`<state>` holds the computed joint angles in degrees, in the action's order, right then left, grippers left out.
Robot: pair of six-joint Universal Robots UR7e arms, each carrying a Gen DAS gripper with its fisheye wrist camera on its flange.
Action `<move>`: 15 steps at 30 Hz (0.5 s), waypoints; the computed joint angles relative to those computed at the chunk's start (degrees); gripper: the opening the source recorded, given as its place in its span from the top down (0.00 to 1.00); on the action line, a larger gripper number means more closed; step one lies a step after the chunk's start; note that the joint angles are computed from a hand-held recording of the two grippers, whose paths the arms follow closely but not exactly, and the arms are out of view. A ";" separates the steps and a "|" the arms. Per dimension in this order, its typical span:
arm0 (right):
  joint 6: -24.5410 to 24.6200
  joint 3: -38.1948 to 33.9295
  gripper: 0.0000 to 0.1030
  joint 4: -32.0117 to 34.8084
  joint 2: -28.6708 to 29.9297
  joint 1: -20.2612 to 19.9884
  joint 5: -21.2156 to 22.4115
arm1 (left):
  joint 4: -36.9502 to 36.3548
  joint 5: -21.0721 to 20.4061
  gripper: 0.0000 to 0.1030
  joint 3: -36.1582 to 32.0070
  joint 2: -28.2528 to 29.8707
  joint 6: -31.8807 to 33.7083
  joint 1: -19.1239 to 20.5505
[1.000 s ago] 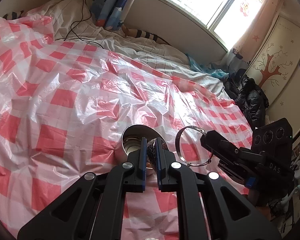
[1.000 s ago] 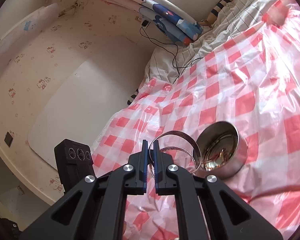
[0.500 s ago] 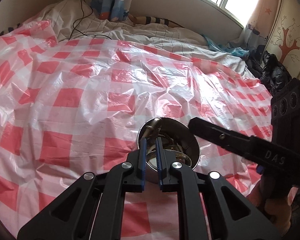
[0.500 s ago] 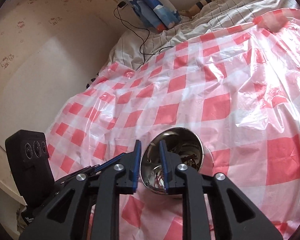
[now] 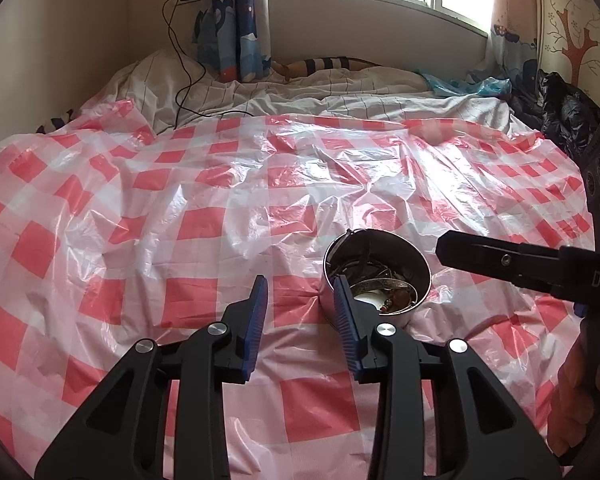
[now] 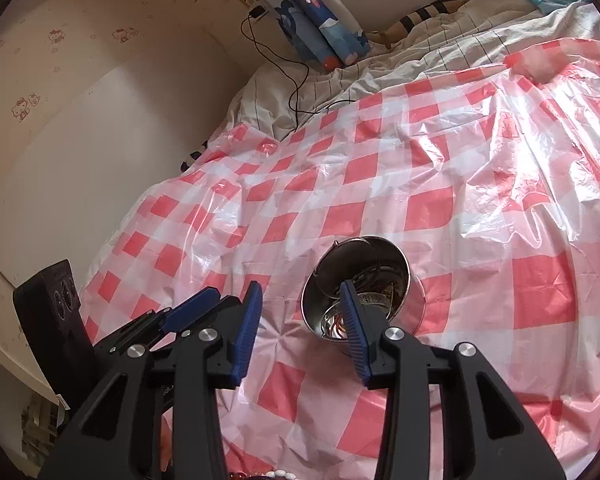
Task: Organize jewelry
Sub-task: 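Move both grippers back to the remaining jewelry pile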
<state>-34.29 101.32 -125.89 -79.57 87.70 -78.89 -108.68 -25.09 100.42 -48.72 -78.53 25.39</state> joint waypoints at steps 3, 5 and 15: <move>-1.28 1.38 0.59 0.07 -1.62 0.24 -1.08 | 2.87 0.27 0.63 -0.39 0.22 -1.74 -1.08; -1.91 2.20 0.57 0.43 -2.82 0.26 -1.67 | 3.75 0.06 0.63 -0.29 0.17 -2.45 -1.80; -3.20 5.54 0.41 0.47 -7.88 -0.49 -6.41 | -3.72 -5.63 0.50 3.58 -1.64 0.77 -3.65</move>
<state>-37.50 106.85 -125.42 -87.45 87.20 -85.30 -112.40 -30.72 103.99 -50.36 -77.76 21.74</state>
